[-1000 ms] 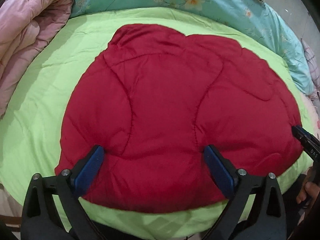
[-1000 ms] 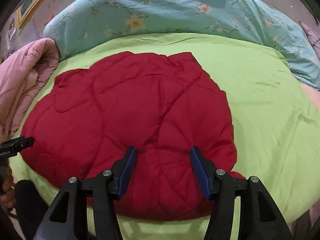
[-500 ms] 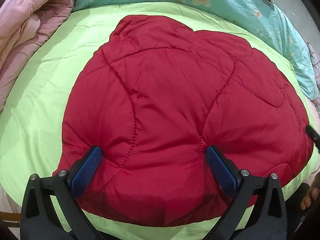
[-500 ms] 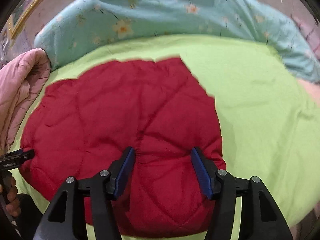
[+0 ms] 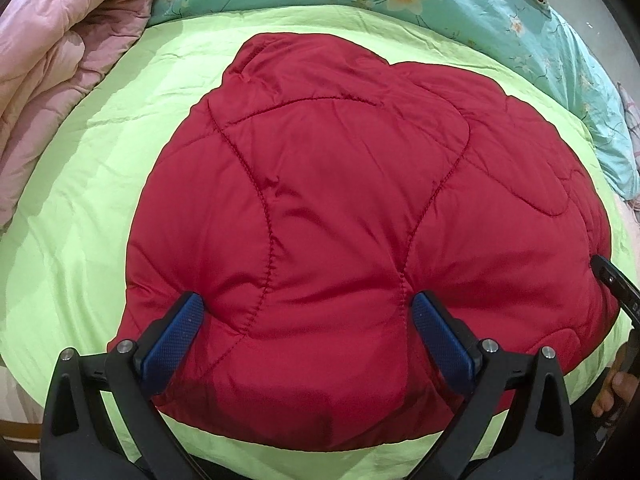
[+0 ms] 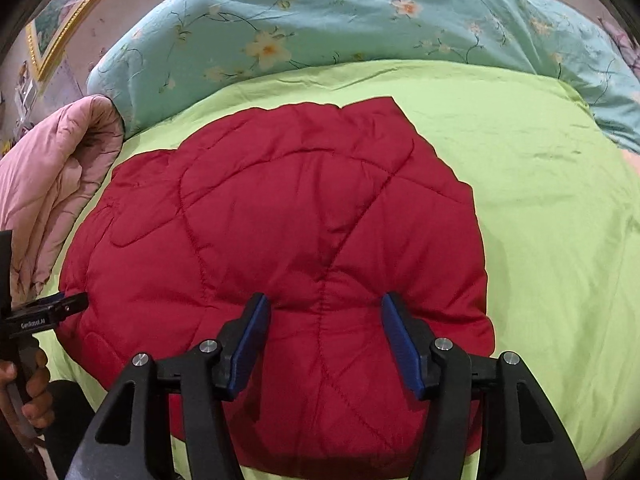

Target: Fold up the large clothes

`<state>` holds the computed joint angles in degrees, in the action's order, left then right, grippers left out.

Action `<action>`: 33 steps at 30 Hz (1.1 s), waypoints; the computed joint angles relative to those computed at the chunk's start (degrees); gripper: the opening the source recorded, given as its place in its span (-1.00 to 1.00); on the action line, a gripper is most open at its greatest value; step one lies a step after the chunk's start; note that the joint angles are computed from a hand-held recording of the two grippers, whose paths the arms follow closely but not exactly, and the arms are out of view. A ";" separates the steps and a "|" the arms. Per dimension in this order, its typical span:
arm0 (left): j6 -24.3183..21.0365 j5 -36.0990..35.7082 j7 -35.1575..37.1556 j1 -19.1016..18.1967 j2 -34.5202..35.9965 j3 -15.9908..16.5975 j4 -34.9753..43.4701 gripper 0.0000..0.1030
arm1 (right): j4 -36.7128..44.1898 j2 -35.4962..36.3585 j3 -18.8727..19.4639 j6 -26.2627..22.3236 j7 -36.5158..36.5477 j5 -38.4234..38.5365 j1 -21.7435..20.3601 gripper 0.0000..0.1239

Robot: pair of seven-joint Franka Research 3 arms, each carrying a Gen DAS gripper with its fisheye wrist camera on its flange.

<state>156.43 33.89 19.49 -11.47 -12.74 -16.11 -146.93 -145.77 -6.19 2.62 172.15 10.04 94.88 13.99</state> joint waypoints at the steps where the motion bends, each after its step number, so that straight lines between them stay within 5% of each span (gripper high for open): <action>1: 0.05 0.00 0.00 -0.03 -0.17 0.02 -0.12 1.00 | 0.51 0.57 -0.15 -0.27 0.15 -0.13 -0.14 -0.05; 5: -0.08 -0.50 0.18 -0.41 -3.46 -0.11 -1.60 1.00 | 1.53 1.94 -0.78 -2.03 2.06 -1.98 -0.93 -0.05; 8: 2.70 -0.42 -0.42 -0.25 -7.93 -0.17 -4.59 1.00 | -0.02 -0.28 -0.93 -2.10 11.93 -10.80 -1.22 -0.05; 12: 5.08 -1.67 0.60 0.36 -10.27 0.09 -6.06 1.00 | -0.92 -6.92 -1.59 -2.38 4.37 -2.58 0.07 0.01; 16: 5.67 -2.78 4.00 1.45 -4.18 -0.06 -1.39 1.00 | 2.05 -4.41 -0.84 -2.81 7.99 -7.22 1.11 0.00; 20: 2.29 0.83 1.95 2.82 3.10 -1.23 4.20 1.00 | 6.24 4.65 0.01 -0.28 22.97 -22.24 1.25 -0.02; 33: 0.75 1.42 3.41 0.67 10.05 3.18 9.56 1.00 | 13.62 14.26 2.71 1.07 23.06 -22.47 -2.51 -0.01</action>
